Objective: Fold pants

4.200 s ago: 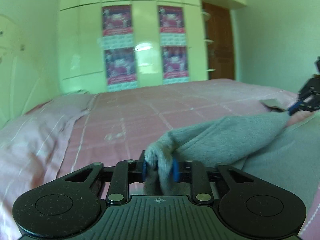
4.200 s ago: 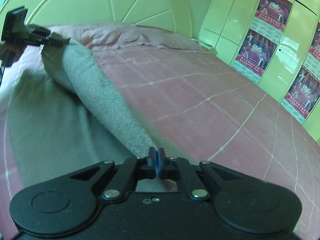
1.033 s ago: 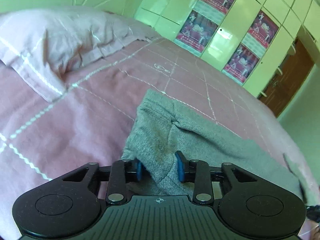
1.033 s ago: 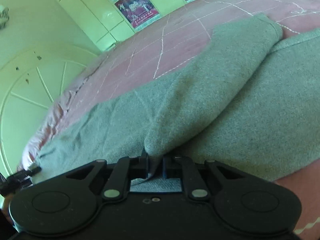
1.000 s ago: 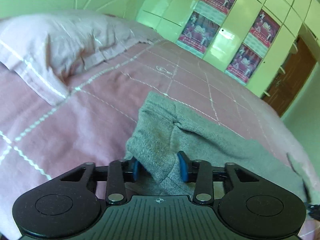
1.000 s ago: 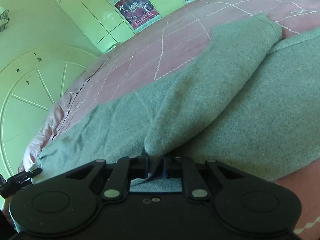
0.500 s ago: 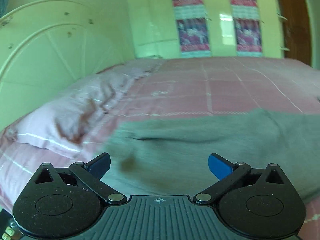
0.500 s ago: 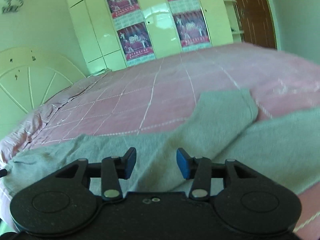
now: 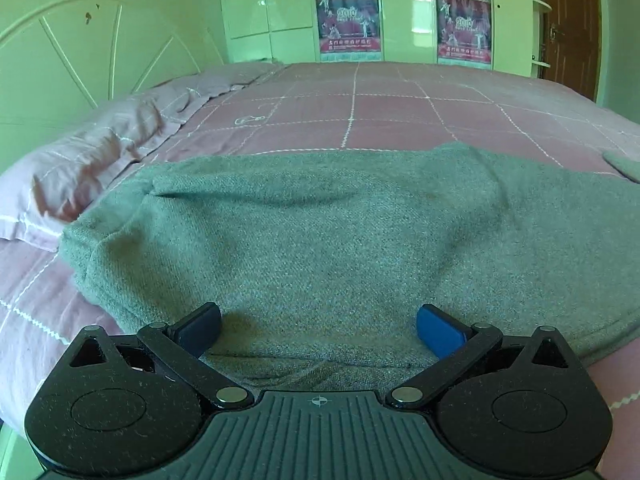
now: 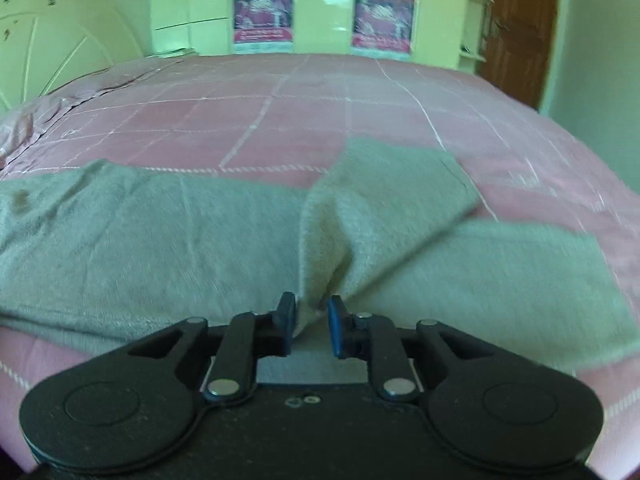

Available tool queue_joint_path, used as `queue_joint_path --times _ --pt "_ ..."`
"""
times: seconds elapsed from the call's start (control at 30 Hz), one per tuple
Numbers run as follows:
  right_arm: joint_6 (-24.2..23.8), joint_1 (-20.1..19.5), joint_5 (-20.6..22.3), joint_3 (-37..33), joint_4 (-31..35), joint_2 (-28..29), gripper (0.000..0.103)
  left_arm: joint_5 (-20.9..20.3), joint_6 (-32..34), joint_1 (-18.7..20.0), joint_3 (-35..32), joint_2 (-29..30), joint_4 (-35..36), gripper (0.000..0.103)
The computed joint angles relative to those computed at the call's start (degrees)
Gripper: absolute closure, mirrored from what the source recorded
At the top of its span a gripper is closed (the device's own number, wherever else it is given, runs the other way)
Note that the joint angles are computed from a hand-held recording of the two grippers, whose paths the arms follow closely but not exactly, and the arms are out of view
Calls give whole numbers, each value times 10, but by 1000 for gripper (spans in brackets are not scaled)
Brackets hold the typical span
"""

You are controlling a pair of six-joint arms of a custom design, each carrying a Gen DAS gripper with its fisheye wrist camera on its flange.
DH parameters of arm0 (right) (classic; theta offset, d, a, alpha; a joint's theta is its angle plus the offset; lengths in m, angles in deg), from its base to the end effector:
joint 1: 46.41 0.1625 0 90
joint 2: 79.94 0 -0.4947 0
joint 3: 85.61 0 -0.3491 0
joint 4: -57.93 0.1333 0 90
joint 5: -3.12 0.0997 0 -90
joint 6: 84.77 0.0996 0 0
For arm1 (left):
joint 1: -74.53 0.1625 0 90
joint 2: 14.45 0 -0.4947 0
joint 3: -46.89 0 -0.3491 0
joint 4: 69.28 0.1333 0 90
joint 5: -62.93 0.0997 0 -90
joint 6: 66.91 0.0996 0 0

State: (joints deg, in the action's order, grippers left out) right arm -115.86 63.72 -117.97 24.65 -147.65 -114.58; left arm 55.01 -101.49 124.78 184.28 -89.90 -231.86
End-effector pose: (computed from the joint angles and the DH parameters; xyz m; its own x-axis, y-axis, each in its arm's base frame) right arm 0.2919 -0.5586 0.1042 -0.6501 -0.3573 0.6706 -0.7000 0.6249 -0.3456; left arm -0.0704 -0.4474 0.3382 -0.5402 -0.4721 -0.6967 0.3909 0.5923 -0.7045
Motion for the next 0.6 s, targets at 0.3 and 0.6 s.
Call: queue_joint_path --times 0.3,0.6 --pt "-102 24 -3 -104 -13 55 69 -6 85 16 -5 18 -101 0" --pt "-94 -3 -85 -63 -45 17 91 -15 149 24 -5 30 -181 0"
